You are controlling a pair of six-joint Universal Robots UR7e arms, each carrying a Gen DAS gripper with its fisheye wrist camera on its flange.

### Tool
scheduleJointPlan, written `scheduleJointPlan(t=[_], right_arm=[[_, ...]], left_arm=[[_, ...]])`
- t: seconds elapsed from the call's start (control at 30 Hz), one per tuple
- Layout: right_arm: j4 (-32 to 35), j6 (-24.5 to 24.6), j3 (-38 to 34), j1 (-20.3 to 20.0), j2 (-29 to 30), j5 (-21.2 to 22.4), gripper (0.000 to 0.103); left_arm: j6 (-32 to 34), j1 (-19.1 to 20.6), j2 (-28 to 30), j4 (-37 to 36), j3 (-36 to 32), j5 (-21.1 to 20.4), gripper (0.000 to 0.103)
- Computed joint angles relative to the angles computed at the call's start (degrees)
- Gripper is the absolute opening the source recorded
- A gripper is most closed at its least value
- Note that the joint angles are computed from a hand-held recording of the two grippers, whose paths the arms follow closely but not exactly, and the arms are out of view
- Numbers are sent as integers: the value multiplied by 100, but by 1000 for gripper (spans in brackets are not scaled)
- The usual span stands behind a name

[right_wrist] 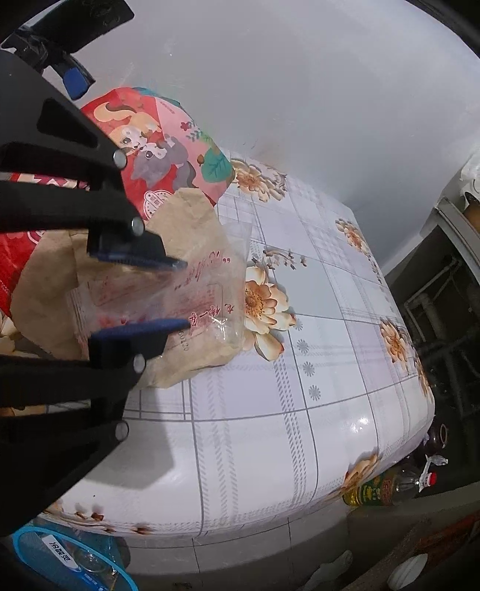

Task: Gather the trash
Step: 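Grasp the clear printed bag with the right tool while the left tool grasps the tan paper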

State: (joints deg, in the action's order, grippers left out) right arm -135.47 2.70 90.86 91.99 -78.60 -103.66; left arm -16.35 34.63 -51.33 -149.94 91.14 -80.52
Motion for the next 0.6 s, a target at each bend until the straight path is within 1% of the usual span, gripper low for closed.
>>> scheduleJointPlan(t=[0.1,0.13,0.23,0.27,0.33,0.37,0.4,0.47,0.5,0.53,0.6], right_arm=[[-185,44,132,-20,-104,20,14],[-238,52,171,-28,-136,25,12],[-440,115,312,-55,-266,34,9],[-511,140,363,-62,-312,33,9],[-677,184,478,-95,-431,69,6],[-751,217,535,-112,-492,84,6],[-837,257,608,-147,-564,133,6],[-1033,331,808,-271,-771,341,6],[-1098,336,873,-310,-829,405,6],[-1157,363,959,-363,-907,461,5],[-1252,430,1123,-459,-1035,532,5]], left_arm=[[260,-111,-33,-99,15,222,48],[373,-123,-32,-99,-29,217,48],[634,-140,58,138,-333,309,48],[770,-167,144,451,-569,469,48],[1125,-245,451,1452,-1258,953,48],[1251,-248,578,1750,-1503,1036,48],[1365,-240,719,2049,-1768,1062,48],[1464,-177,1099,2827,-2473,941,48],[1454,-144,1289,3195,-2807,860,48],[1400,-98,1581,3730,-3305,780,48],[1293,-46,2045,4537,-4061,792,48]])
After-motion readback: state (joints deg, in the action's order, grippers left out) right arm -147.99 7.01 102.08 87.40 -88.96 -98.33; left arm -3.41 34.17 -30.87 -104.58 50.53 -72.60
